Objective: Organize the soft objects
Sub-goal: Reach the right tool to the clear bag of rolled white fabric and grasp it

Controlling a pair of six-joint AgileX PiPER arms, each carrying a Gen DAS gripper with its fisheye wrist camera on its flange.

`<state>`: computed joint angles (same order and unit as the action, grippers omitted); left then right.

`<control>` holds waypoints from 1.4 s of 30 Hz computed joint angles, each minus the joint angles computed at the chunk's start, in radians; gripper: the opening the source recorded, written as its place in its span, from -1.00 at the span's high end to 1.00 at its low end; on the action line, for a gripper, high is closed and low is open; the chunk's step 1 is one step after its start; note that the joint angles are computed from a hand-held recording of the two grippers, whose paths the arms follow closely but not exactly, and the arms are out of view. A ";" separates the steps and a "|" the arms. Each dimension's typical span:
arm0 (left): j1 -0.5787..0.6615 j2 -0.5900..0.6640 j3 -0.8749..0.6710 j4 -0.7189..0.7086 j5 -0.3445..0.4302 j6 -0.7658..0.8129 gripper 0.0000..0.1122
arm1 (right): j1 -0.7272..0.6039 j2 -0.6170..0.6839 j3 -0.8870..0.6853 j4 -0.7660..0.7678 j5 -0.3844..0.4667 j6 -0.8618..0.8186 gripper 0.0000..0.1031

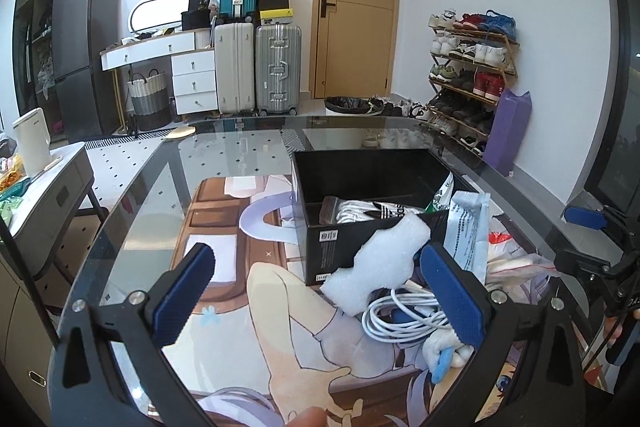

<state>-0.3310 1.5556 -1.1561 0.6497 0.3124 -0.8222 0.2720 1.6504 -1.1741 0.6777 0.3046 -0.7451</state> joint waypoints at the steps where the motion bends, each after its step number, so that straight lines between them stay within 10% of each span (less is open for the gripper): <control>1: 0.000 0.005 -0.002 0.005 0.004 -0.007 -0.84 | 0.002 0.006 -0.002 0.007 0.002 -0.004 -0.98; 18: -0.015 0.027 -0.005 -0.011 0.032 0.006 -0.84 | 0.048 0.090 -0.103 -0.202 0.021 0.203 -0.98; 42: -0.005 0.053 -0.010 -0.082 0.033 0.084 -0.84 | 0.003 0.280 -0.273 0.029 0.243 0.105 -0.98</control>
